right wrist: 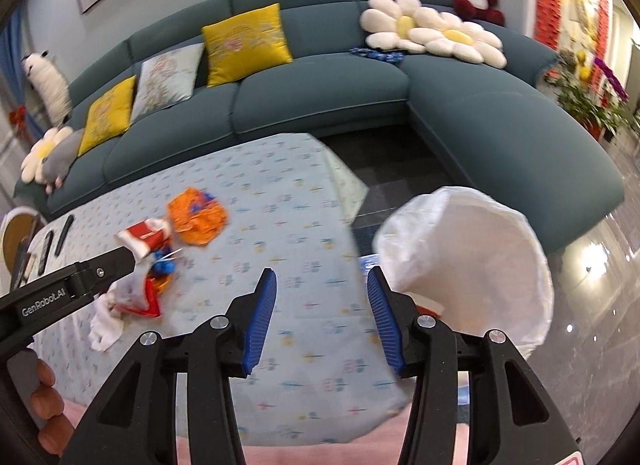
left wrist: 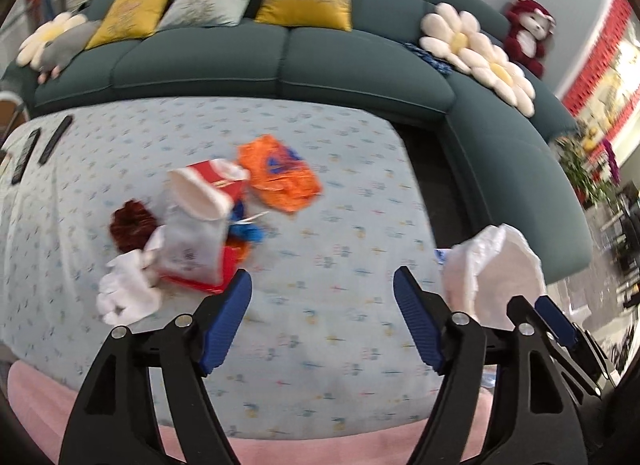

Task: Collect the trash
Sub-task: 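Move both grippers from the bin back over the table items, then lower the left gripper onto the white glove and close it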

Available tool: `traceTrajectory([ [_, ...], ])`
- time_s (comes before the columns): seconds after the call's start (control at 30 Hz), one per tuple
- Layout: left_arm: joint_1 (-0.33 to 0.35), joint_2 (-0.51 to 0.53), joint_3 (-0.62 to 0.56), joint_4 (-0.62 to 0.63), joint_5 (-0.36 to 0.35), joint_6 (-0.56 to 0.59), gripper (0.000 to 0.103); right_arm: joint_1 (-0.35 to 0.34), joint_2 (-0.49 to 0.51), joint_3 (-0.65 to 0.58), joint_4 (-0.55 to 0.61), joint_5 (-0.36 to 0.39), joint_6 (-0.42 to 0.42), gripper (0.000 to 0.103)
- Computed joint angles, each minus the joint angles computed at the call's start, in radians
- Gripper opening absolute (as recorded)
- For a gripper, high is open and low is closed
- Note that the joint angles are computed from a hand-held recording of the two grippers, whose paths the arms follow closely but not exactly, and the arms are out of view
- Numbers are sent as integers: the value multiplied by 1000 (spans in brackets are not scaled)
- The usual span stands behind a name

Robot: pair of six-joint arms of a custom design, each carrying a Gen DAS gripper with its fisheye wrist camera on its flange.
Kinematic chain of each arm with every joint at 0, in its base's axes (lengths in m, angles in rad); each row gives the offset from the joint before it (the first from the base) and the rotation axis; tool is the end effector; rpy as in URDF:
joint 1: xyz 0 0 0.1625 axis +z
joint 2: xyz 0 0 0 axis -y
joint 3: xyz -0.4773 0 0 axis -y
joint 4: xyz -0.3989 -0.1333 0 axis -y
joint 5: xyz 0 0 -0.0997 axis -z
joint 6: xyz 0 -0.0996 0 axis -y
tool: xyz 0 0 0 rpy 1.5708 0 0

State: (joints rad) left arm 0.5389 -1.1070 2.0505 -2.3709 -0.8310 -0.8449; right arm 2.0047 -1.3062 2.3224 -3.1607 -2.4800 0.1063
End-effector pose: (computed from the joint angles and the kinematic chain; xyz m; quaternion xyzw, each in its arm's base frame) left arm -0.3570 -0.4470 0.1794 0.1126 0.9235 -0.2514 0.2670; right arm 0.2396 -0.3870 0.2868 0.0179 -0.8704 0.3574 0.3381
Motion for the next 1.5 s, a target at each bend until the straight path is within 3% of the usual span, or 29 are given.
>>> traceTrajectory([
  [0.4, 90, -190, 105, 115, 51, -101, 70, 91, 153, -80, 63, 44, 44, 52],
  [0.6, 167, -274, 140, 154, 17, -122, 71, 107, 228, -114, 98, 75, 56, 52],
  [0.9, 288, -295, 154, 143, -30, -38, 76, 102, 344, -173, 152, 146, 57, 52],
  [1.13, 379, -258, 141, 104, -74, 53, 75, 81, 425, -235, 182, 168, 42, 59],
  [1.37, 415, -230, 134, 62, -111, 111, 66, 58, 484, -288, 214, 177, 22, 59],
  [1.5, 418, -213, 132, 51, -114, 132, 51, 46, 506, -307, 232, 171, 5, 59],
])
